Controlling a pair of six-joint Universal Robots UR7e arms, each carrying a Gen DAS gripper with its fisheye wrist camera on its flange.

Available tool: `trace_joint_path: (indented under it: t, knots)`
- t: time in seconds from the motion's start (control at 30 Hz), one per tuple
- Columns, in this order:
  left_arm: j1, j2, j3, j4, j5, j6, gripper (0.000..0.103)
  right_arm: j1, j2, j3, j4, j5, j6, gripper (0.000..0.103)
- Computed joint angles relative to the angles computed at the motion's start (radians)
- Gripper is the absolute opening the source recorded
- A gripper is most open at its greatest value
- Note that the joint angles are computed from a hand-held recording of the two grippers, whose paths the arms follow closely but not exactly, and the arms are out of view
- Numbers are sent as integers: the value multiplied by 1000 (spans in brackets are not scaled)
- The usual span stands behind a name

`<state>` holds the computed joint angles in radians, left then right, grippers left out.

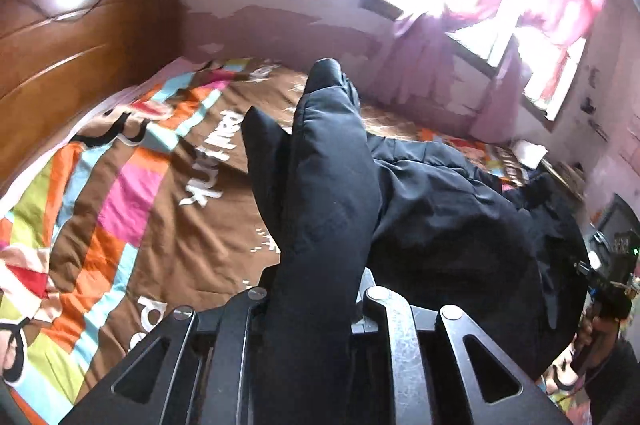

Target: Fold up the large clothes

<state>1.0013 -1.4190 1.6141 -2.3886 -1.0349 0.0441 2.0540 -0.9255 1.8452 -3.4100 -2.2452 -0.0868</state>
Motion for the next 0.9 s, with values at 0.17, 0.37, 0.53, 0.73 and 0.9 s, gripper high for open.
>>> trace_joint_path:
  t: [0.17,0.37,0.53,0.73,0.9]
  knots:
    - [68,75,-6,56,51,-107,16,-31,95,-85,184,-166,76,15]
    - [124,69,18,2,-50,-126,32,-89,54,11,146,-97,209,45]
    - [88,45,51,-27,100,-202,88,-73,48,74,-58,-131,168,85]
    - [-11,-41,191,-255,275,-124,102,6,80,73,-269,-206,53,100]
    - [-93,-108,264,-326,326,-57,102,94,103,38,-324,-288,-34,101]
